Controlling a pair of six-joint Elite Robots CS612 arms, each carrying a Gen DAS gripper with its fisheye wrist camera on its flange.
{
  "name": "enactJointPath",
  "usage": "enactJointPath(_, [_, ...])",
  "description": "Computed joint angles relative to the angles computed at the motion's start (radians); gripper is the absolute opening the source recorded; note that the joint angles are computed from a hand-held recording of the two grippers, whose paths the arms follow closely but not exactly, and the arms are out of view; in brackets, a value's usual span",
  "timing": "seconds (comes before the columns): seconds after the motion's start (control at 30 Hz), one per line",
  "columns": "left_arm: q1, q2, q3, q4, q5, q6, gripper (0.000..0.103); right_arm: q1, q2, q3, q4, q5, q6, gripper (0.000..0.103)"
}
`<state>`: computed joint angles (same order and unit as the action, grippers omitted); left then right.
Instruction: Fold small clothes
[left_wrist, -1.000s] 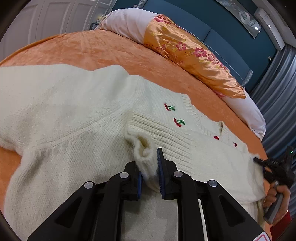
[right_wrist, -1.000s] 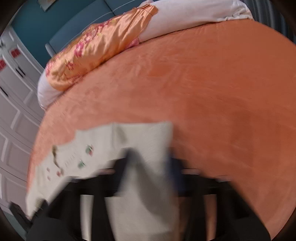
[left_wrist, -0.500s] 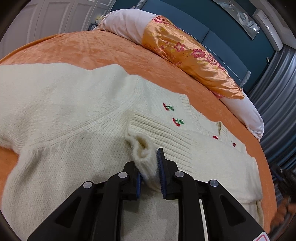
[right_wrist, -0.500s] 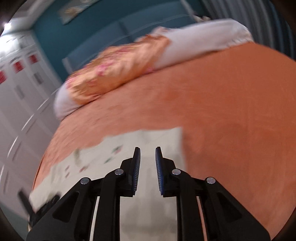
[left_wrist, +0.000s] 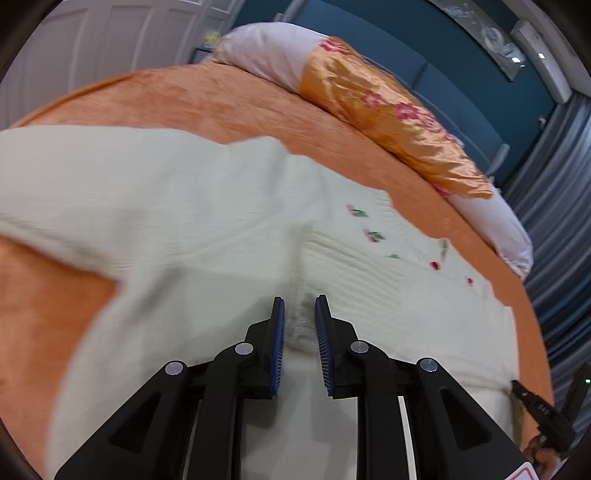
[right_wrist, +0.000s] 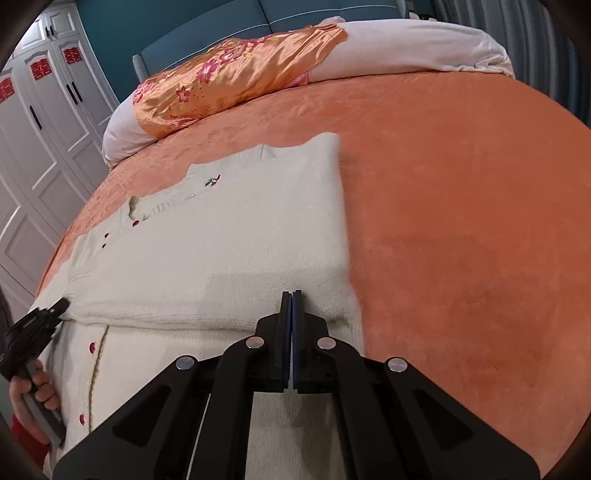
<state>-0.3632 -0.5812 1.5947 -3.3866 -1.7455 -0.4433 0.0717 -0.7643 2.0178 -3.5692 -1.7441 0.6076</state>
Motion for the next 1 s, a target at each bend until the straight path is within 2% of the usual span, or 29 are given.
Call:
enactJointPath(0.1, [0.024,-0.035,0.045,0.023,0.062,0.003,0.017,0.035,-0.014,0.011,0.026,-0.036,0.022,0.002])
enactJointPath(0.17, [0.052,-0.055,0.074,0.003,0.066,0.004,0.017,0.051,-0.023,0.043,0.001,-0.003,0.02,0.002])
enactJointPath(0.23, [0.08,-0.084,0.105,-0.001,0.131,0.016,0.018,0.071,-0.025,0.061,-0.002,0.019,0.02,0.002])
enactJointPath(0.27, [0.094,-0.092,0.116,-0.005,0.145,0.016,0.025,0.082,-0.024,0.064,-0.004,0.013,0.013,0.002])
enactJointPath(0.3, [0.11,-0.098,0.121,-0.003,0.161,0.01,0.039,0.09,-0.023,0.064,-0.006,0.0,0.009,0.002])
enactJointPath(0.37, [0.143,-0.108,0.124,0.014,0.227,-0.016,0.051,0.101,-0.017,0.064,-0.014,-0.021,0.016,0.002])
enactJointPath(0.4, [0.163,-0.108,0.118,0.024,0.243,-0.034,0.052,0.103,-0.012,0.064,-0.023,-0.022,0.02,0.002])
enactJointPath(0.53, [0.249,-0.088,0.057,0.118,0.235,-0.154,0.055,0.08,0.008,0.074,-0.09,0.037,0.049,0.002])
enactJointPath(0.63, [0.302,-0.057,-0.002,0.155,0.181,-0.302,0.055,0.083,0.01,0.069,-0.085,0.028,0.043,0.002])
enactJointPath(0.7, [0.322,-0.039,-0.026,0.147,0.138,-0.373,0.055,0.09,0.008,0.062,-0.065,0.004,0.033,0.002])
enactJointPath(0.77, [0.333,-0.024,-0.042,0.116,0.128,-0.44,0.055,0.096,0.009,0.056,-0.053,-0.013,0.025,0.002])
enactJointPath(0.83, [0.338,-0.014,-0.062,0.11,0.116,-0.462,0.05,0.094,0.01,0.057,-0.056,-0.01,0.025,0.002])
enactJointPath(0.87, [0.338,-0.015,-0.073,0.132,0.114,-0.448,0.036,0.095,0.009,0.058,-0.058,-0.01,0.026,0.002])
enactJointPath(0.9, [0.339,-0.014,-0.081,0.141,0.108,-0.426,0.014,0.094,0.011,0.058,-0.061,-0.008,0.027,0.002])
enactJointPath(0.93, [0.339,-0.017,-0.085,0.145,0.1,-0.397,0.008,0.095,0.012,0.055,-0.06,-0.009,0.027,0.002])
enactJointPath(1.0, [0.318,-0.033,-0.086,0.132,0.137,-0.326,0.008,0.094,0.014,0.055,-0.063,-0.007,0.027,0.002])
